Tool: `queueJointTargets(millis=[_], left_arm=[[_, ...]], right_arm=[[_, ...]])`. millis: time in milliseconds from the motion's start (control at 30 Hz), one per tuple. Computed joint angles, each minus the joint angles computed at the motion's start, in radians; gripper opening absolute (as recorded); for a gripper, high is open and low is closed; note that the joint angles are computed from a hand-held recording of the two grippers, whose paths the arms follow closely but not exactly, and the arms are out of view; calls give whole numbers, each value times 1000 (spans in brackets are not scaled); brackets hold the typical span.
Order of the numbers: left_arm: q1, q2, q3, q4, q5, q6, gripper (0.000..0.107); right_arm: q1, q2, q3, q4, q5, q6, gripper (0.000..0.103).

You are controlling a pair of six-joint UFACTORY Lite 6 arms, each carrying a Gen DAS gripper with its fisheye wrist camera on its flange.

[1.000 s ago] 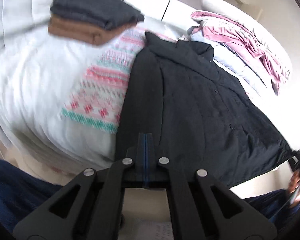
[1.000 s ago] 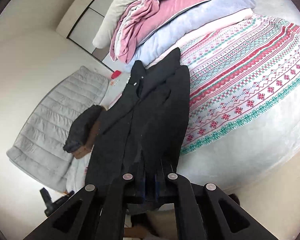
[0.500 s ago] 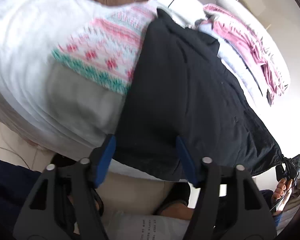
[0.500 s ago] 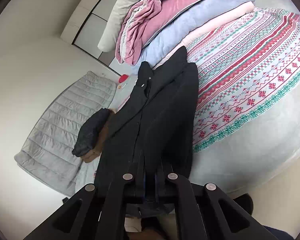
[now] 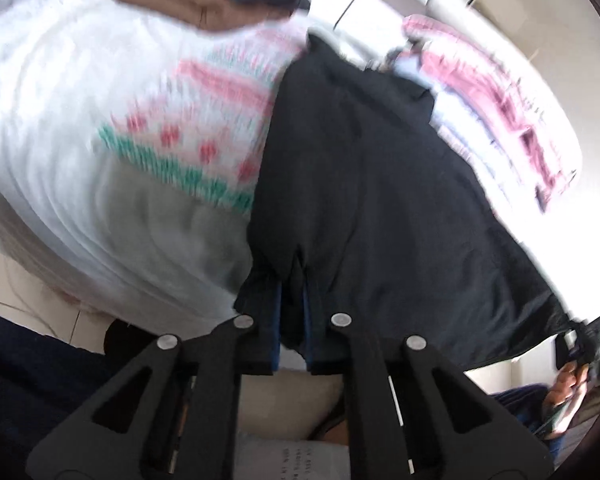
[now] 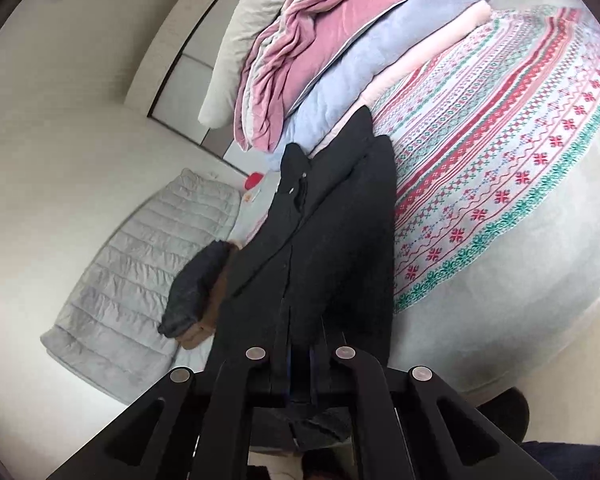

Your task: Fold large clothes

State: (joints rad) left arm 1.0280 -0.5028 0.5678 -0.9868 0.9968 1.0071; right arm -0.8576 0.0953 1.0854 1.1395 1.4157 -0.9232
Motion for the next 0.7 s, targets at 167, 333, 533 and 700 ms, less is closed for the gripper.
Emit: queueJointTargets(millis=[167, 333, 533, 700], left_arm=[[123, -17, 187, -24, 222, -88, 8], [21, 9, 283, 22, 199, -203, 8], [-185, 141, 493, 111, 87, -489, 8], [-162, 200, 662, 157, 139, -603, 8]], right_arm=[[-22, 40, 115, 29, 39, 85, 5], [9, 120, 310, 58, 36, 213, 5], [152, 224, 554, 46, -54, 411, 5], [191, 293, 739, 50, -69, 522, 5]])
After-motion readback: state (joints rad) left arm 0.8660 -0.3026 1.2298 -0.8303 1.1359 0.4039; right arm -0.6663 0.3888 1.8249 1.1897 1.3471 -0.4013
